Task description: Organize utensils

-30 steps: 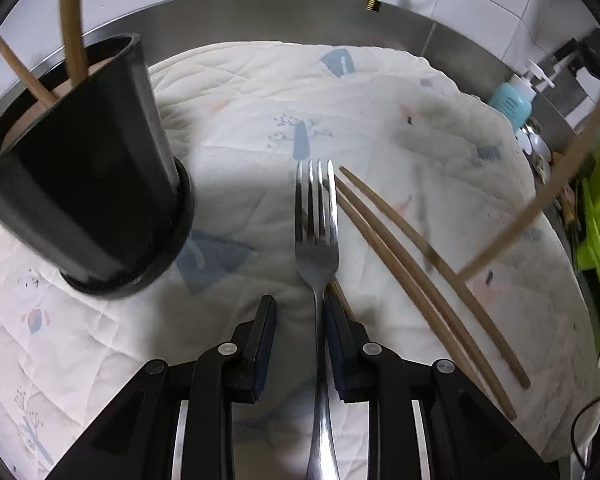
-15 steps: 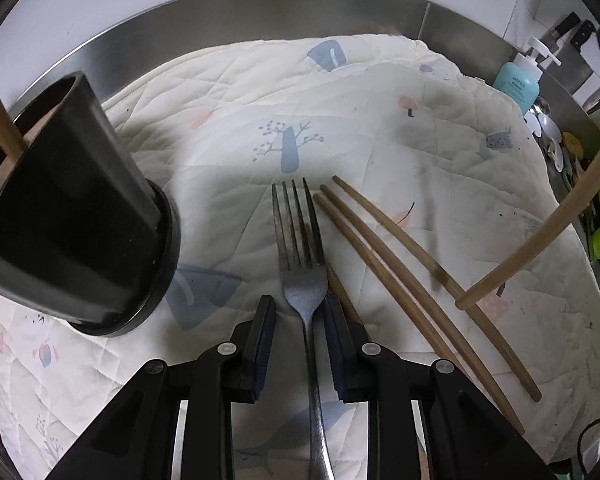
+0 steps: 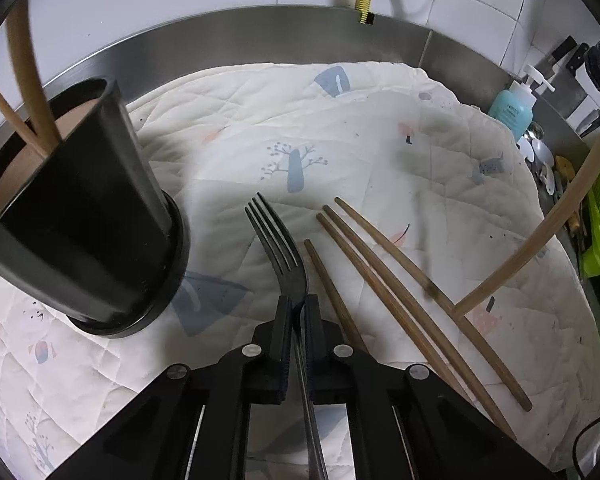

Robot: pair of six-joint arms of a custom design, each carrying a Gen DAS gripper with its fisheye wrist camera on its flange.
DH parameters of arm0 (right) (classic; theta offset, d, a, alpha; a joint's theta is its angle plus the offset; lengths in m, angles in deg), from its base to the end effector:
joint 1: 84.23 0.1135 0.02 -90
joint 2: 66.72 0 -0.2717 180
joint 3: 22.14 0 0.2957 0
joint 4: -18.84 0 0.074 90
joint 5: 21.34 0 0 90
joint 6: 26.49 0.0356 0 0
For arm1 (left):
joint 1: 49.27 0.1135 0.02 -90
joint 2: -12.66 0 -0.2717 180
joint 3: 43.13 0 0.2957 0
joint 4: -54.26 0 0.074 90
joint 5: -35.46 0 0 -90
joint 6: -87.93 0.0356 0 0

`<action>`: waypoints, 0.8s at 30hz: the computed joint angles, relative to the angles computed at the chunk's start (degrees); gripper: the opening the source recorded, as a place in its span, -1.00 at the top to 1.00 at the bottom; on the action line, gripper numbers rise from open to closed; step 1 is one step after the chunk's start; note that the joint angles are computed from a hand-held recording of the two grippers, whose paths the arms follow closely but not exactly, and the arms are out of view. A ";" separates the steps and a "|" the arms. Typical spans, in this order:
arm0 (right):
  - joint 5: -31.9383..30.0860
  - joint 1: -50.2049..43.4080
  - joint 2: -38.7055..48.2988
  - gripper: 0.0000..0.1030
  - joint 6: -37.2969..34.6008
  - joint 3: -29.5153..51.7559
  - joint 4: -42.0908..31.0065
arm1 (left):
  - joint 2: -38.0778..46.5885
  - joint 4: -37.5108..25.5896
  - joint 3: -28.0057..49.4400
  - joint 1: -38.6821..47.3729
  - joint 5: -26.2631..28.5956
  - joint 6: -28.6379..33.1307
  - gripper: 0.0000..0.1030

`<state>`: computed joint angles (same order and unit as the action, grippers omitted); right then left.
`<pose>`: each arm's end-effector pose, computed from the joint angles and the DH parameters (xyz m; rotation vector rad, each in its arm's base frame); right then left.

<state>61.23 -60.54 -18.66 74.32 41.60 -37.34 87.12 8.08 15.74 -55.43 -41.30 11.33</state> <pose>0.1870 0.0871 0.3245 -0.3282 2.2901 0.4595 0.2809 -0.0385 0.2001 0.5213 2.5733 -0.2623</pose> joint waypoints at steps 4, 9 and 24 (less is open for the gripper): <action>0.06 0.23 0.04 0.83 0.31 0.19 0.14 | 0.14 -0.60 0.34 0.97 0.50 -0.18 0.94; -0.06 0.02 0.02 0.83 0.23 0.11 0.23 | 3.39 -2.62 2.40 3.09 2.52 -1.00 0.94; -0.79 -0.93 0.38 0.83 0.14 -0.43 0.34 | 6.15 0.55 3.98 1.24 1.42 -3.73 0.98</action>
